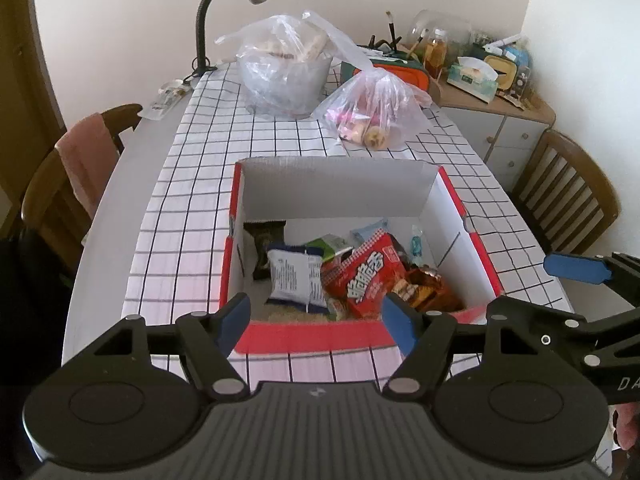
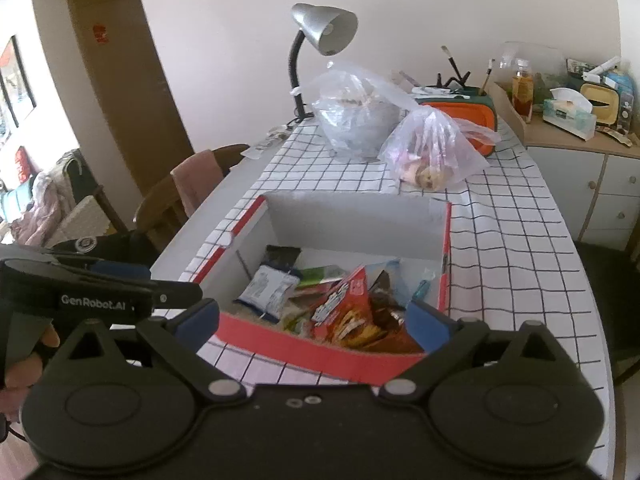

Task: Organize snacks
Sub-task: 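Withdraw both tools from the box toward the yellow snacks on the table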

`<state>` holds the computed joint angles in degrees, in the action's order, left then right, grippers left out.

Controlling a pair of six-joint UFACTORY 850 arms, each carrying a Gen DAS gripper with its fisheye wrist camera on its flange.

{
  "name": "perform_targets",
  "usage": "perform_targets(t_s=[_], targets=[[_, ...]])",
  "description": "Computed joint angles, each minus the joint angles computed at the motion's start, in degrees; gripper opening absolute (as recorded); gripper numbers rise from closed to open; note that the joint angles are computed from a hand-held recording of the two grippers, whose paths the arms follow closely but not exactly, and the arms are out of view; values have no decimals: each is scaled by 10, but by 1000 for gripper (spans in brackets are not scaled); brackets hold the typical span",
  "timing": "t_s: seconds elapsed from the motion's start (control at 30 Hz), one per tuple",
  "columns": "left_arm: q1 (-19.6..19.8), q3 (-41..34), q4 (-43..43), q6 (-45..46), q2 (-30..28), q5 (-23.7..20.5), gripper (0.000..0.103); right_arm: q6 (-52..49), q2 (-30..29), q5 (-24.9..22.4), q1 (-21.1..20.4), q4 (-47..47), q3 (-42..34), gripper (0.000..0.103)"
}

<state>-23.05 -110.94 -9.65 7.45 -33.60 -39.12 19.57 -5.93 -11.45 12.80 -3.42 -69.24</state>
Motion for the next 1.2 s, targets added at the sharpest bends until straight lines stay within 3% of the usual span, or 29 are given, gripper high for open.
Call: perform_targets(t_s=[0.33, 0.6, 0.83, 1.2], targets=[[11, 141, -14, -8, 81, 30, 76, -115, 17, -5, 13, 103, 42, 103], [17, 211, 20, -72, 109, 16, 76, -126, 4, -23, 24, 101, 54, 103], [13, 260, 52, -134, 120, 0, 76, -196, -23, -49, 28, 171, 53, 102], [-11, 319, 88, -186, 127, 27, 76, -195, -87, -76, 49, 117, 22, 102]])
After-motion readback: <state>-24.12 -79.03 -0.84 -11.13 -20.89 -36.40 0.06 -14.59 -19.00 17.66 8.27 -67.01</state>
